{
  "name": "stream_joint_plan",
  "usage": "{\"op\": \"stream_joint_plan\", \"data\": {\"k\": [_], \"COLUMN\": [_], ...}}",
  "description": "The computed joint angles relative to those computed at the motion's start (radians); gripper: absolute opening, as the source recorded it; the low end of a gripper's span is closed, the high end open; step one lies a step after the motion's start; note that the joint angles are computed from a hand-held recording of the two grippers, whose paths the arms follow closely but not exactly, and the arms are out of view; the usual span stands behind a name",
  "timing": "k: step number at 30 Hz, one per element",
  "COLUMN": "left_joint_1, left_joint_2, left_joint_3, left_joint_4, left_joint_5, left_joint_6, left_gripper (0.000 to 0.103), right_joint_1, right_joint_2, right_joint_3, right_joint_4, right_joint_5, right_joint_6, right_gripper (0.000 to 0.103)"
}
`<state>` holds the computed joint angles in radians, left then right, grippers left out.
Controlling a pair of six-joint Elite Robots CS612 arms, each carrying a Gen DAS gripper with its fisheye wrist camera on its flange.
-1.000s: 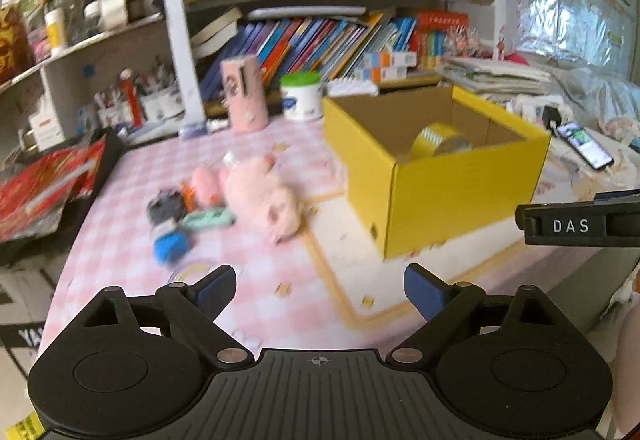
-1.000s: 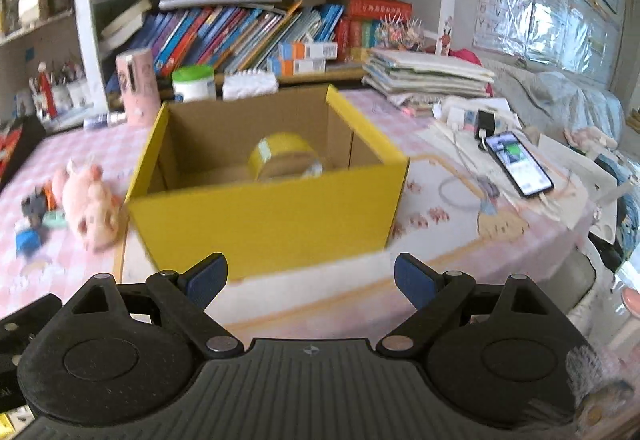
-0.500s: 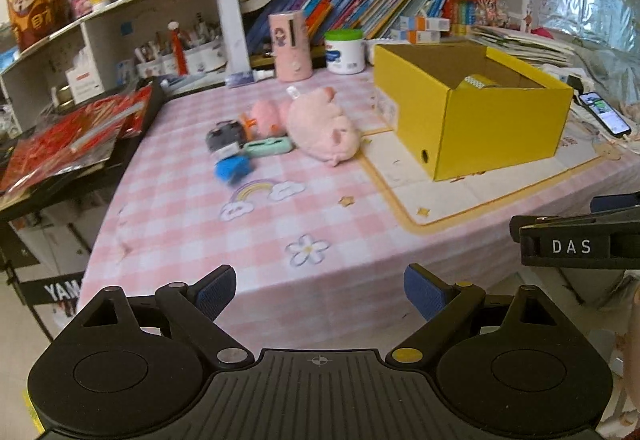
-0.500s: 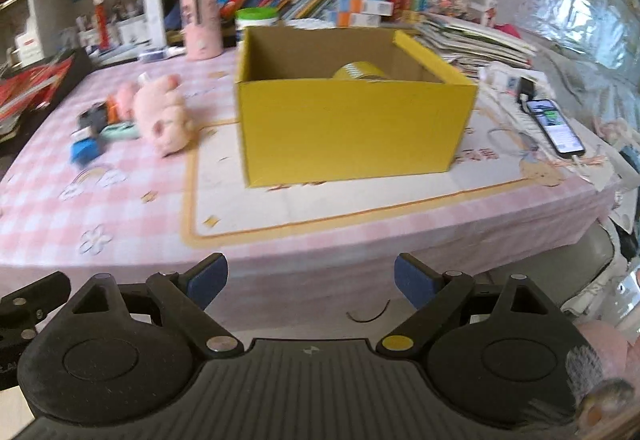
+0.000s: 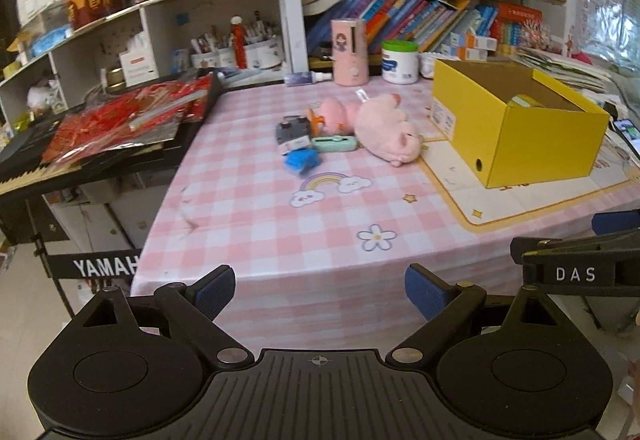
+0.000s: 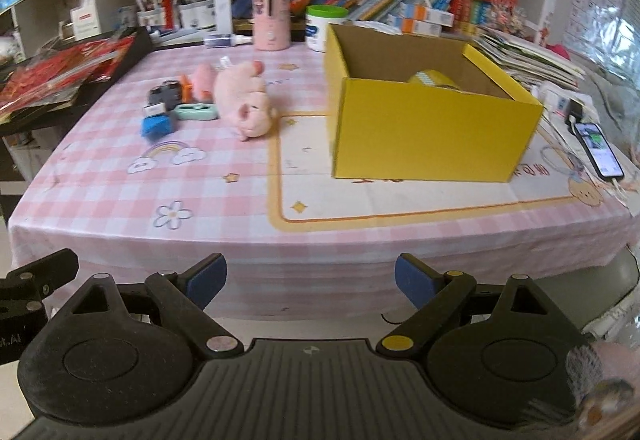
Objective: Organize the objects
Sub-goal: 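Withdraw both tools from the box back toward the remaining toys, then grasp the pink plush pig with the right gripper while the left grasps the blue eraser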
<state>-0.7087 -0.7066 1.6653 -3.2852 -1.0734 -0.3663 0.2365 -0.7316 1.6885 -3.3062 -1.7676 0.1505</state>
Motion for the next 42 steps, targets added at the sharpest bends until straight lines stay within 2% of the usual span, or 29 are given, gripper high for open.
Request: {"op": "stream_joint_plan", "data": {"k": [7,18,28,37,42], "left_joint_1": [0.006,0.019,0.042,0.070,0.086], "left_joint_2": [-0.011,-0.002,0.031,0.085,0.118], "left_joint_3": [0.022,0.003,-0.077,-0.191,-0.263], "left_joint_4": [-0.010,0.006,0.072,0.141,0.196], "left_joint_5": [0.019,0.004,-0.012,-0.033,-0.039], "left_joint_6": [-0.028,-0.048,-0.059,-0.060,-0.057], "left_gripper": [0.094,0.094,0.094,0.094,0.094], "right_joint_1": [0.013,0.012,-0.002,-0.012,-0.021], "right_joint_2": [0.004,0.015,0.049,0.111,0.154], "right_joint_3": [-0.012,-0.042,-0.120,-0.243,-0.328], "right_joint_4": [0.005,0.037,0.098,0.127,0.138], "right_joint_5": [0.020,0.044,0.064,0.055,0.095], "right_joint_6": [-0.026,-0.046,-0.046,-0.092,-0.118], "right_gripper": [0.091,0.091,0.091,0.087,0.084]}}
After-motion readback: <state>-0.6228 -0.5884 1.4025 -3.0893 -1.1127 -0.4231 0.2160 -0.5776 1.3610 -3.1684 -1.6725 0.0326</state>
